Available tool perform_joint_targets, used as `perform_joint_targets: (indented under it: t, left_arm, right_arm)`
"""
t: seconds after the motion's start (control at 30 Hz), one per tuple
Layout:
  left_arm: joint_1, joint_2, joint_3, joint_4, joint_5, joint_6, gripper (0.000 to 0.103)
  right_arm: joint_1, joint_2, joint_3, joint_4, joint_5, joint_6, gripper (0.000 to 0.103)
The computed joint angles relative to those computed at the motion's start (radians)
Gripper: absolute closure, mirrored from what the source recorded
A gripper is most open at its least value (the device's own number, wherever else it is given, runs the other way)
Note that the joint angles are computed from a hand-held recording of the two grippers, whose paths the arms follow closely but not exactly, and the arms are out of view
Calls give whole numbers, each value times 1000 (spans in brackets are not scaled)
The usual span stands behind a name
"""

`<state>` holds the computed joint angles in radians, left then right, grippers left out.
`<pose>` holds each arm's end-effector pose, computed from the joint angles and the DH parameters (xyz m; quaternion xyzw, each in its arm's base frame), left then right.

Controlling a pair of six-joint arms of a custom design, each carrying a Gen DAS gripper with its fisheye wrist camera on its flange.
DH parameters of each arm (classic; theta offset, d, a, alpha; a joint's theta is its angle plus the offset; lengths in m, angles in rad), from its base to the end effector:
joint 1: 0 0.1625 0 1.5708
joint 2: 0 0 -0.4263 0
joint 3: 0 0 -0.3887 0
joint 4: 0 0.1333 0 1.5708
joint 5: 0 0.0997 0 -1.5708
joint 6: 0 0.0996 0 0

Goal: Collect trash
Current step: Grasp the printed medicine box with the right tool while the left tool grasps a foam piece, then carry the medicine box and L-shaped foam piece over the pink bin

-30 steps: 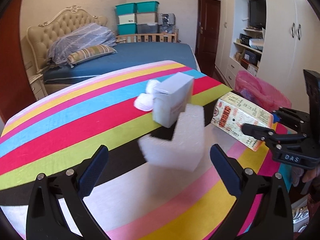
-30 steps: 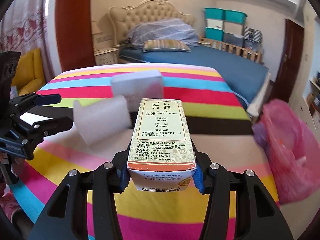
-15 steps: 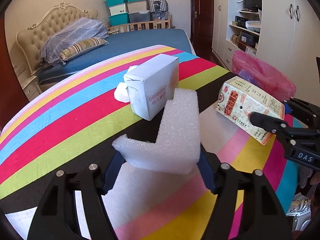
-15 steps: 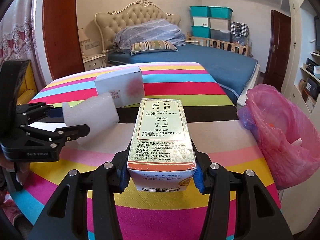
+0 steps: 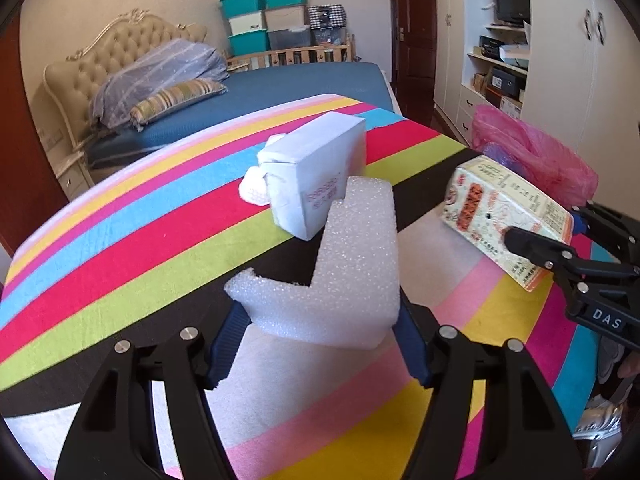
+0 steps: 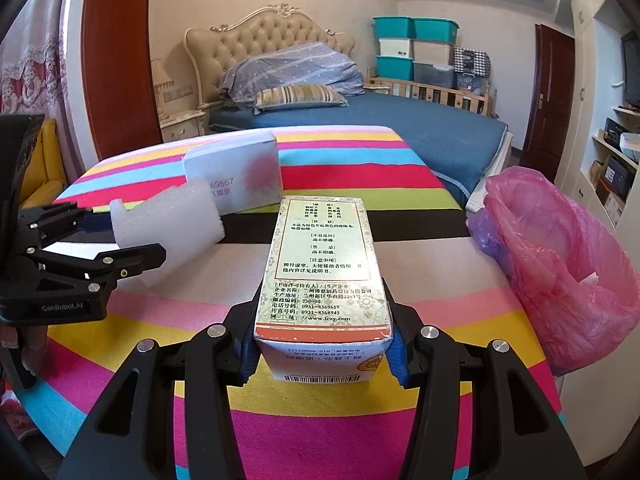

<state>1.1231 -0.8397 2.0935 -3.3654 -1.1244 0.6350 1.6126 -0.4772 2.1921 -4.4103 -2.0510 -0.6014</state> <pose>-0.0738 -0.5609 0.0848 0.4336 0.8359 -0.2394 0.2367 0.1058 -0.4415 0.0254 0.1395 -0.8197 0.4421 0.3364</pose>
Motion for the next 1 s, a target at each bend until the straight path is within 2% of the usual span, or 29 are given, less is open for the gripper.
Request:
perform_joint_targets:
  t: [0.2, 0.57, 0.8, 1.0]
  left_arm:
    - [2, -7, 11, -19, -7, -6, 38]
    - [-10, -5, 41, -116, -2, 19, 38]
    - [-15, -17, 84, -226, -36, 33, 38]
    - [-14, -42, 115, -239, -74, -2, 38]
  right_arm:
    - [-16, 8, 12, -61, 35, 19, 55]
    - [-21, 40, 11, -176, 46, 4, 55]
    - [-9, 42, 13, -155, 26, 0, 55]
    - [-9, 52, 34, -165, 46, -7, 55]
